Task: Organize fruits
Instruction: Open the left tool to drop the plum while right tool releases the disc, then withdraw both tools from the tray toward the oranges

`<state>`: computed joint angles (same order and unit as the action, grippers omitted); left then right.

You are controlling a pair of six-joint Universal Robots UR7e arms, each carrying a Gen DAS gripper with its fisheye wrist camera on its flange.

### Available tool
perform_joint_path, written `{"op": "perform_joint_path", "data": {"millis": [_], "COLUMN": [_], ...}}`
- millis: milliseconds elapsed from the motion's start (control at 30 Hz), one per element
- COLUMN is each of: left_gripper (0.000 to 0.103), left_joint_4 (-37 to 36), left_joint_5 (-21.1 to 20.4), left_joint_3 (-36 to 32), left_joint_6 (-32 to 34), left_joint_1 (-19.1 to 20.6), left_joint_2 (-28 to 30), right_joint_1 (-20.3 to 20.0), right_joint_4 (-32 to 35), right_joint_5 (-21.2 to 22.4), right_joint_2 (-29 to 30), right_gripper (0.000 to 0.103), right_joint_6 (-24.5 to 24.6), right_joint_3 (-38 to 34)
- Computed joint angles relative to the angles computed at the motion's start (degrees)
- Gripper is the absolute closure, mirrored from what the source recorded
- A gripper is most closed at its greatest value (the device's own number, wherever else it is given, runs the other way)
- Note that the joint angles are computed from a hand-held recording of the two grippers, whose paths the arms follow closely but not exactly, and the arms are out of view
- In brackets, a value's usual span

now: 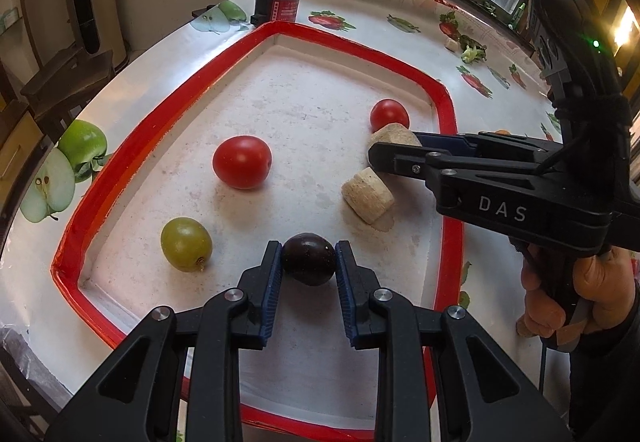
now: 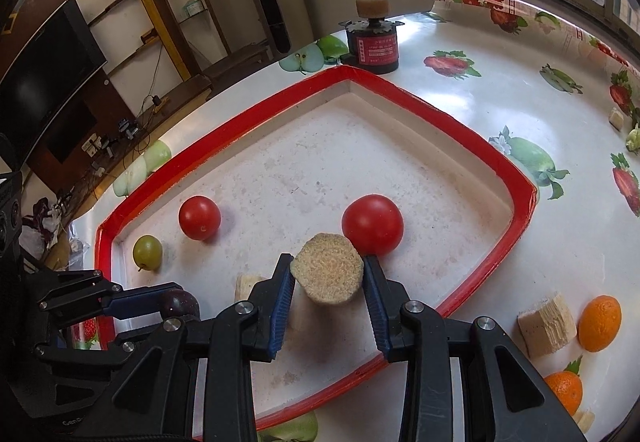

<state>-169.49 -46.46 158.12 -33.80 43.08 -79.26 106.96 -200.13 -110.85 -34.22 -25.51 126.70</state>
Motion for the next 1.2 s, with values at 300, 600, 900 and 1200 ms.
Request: {"op": "perform_joint_path", "data": {"millis": [300,600,900,1200], "left_gripper": [0.069,0.05,0.05,0.05], "left_joint_4": [5.33,12.84,18.26,17.79], "left_joint_5": [1.26,2.7,2.7,1.33], "left_joint_3": [0.25,0.82,0.84,0.7], "left_joint_6": [-4.91,-10.62,-14.58,-16.11], "left_joint_1": [-2.44,-7.25,-10.92,-14.38], "left_joint_2": [-2.58,-6.44,-8.35,-6.08], "right_joint_1": [0.4,0.23,-2.11,-7.41], "right_joint_4": [-4.04,-8.58,-14.25,-21.0], "right_joint_5": [1.19,1.83,2.15,1.93], "right_joint_2": [-3.54,-7.82,-11.98,-16.28], "right_gripper": [0.058,0.058,0.057,0.057], "right_joint_6": [-0.46,0.14,0.31,-0.63], "right_joint_3": [4.53,10.94,17.79,24.65]}}
